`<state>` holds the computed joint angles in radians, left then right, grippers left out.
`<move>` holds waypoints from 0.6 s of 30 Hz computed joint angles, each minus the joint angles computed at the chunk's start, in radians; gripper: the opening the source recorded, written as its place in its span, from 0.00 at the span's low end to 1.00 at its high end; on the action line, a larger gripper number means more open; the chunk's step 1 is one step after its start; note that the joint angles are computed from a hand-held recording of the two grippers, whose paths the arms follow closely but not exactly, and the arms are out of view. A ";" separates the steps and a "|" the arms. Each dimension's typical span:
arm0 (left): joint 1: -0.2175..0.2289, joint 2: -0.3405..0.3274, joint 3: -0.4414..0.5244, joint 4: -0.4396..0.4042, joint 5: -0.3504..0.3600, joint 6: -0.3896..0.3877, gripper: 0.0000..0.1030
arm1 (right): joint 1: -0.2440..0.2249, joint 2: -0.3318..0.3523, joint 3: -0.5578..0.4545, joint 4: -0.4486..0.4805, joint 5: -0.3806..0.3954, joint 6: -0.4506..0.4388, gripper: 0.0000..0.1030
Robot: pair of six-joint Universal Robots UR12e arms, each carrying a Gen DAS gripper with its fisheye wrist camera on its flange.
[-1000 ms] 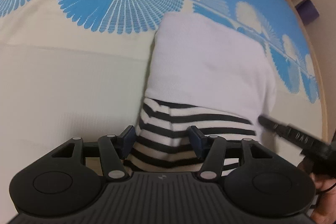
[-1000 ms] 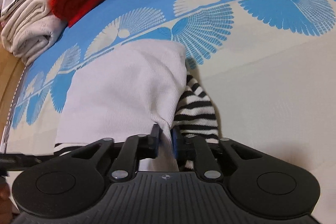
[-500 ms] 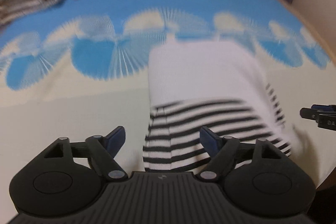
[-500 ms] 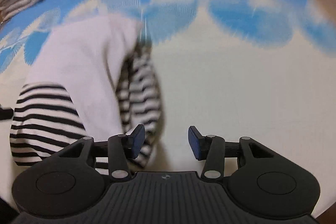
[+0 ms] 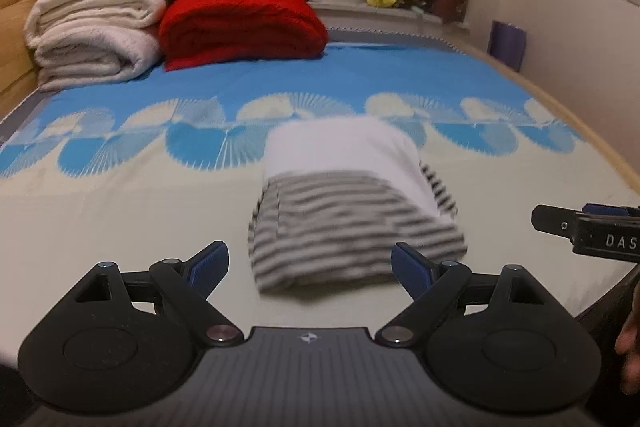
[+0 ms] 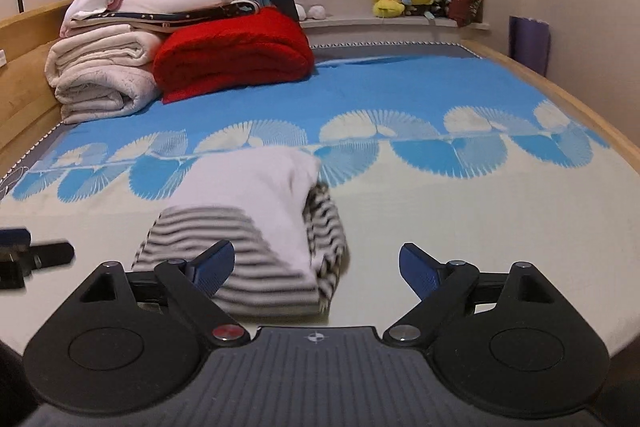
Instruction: Fold small clothes
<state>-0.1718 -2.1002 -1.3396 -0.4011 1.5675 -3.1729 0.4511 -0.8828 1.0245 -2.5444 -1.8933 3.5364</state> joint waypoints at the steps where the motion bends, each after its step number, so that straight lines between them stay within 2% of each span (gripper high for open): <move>1: -0.004 -0.001 -0.006 -0.032 0.010 -0.009 0.89 | 0.003 -0.003 0.009 0.015 0.006 0.021 0.87; 3: -0.007 -0.013 0.031 -0.174 0.015 -0.075 0.89 | 0.003 -0.003 0.008 0.054 0.048 0.037 0.87; 4: -0.003 -0.022 0.048 -0.203 -0.004 -0.117 0.89 | 0.003 0.004 0.000 0.057 0.059 0.027 0.87; 5: -0.003 -0.029 0.057 -0.196 0.001 -0.135 0.89 | 0.007 0.009 -0.005 0.051 0.051 0.010 0.87; 8: -0.012 -0.060 0.089 -0.157 0.075 -0.119 0.90 | 0.015 0.032 -0.033 0.062 0.026 -0.040 0.87; 13: -0.004 -0.078 0.120 -0.182 0.059 -0.163 0.90 | 0.009 0.049 -0.055 0.083 0.057 -0.034 0.87; 18: -0.004 -0.076 0.112 -0.181 0.050 -0.135 0.91 | 0.008 0.062 -0.071 0.072 0.074 -0.040 0.87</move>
<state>-0.1759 -2.1762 -1.2281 -0.5823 1.6172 -3.3083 0.4589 -0.8211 0.9535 -2.4727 -1.8192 3.4961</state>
